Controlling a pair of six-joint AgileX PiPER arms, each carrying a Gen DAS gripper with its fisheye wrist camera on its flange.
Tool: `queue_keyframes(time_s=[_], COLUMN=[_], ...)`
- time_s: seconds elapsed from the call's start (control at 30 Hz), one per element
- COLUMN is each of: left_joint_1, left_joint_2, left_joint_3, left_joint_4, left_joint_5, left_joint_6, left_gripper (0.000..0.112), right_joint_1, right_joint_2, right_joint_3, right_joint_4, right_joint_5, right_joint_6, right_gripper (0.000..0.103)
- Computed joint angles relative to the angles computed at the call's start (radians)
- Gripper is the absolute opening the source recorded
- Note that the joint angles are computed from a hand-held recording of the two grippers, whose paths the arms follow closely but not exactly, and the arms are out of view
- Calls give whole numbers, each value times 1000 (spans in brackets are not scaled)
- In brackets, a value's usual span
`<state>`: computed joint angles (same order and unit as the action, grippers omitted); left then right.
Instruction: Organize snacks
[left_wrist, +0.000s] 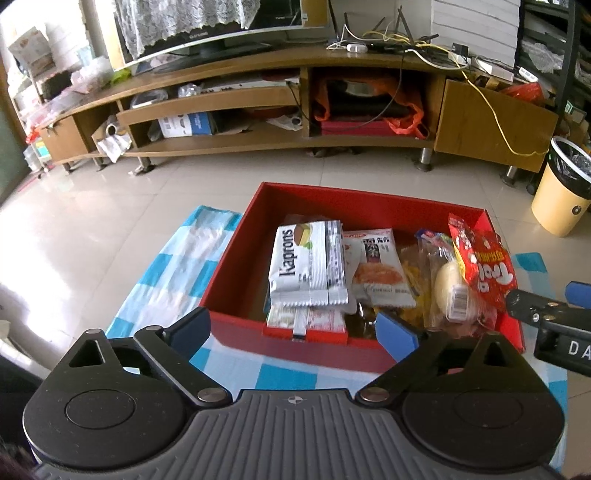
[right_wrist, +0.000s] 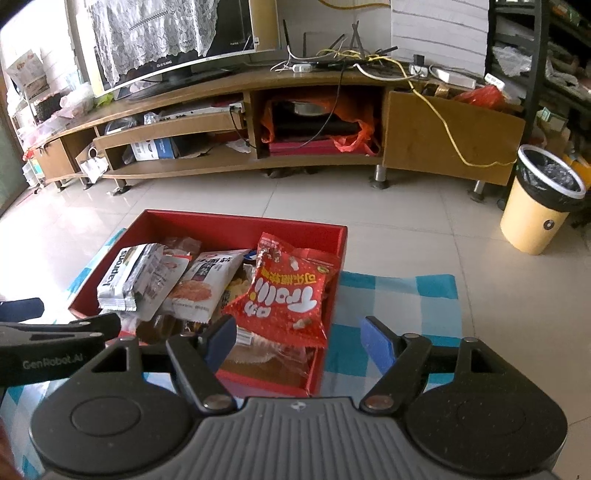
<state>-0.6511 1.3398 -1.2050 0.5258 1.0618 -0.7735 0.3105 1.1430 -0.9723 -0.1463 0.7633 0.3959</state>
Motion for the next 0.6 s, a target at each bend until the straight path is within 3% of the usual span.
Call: queue_keyframes(time_s=[0.6], left_joint_1=[-120], left_joint_2=[-143], left_joint_3=[117], left_joint_4=[31], left_joint_5=[87], left_joint_6=[-97], left_gripper=[99], right_joint_1=[167], right_joint_2=[-153], right_joint_3=[72], right_joint_4=[-137], right_joint_5=[95], right_joint_6=[170], right_gripper=[78])
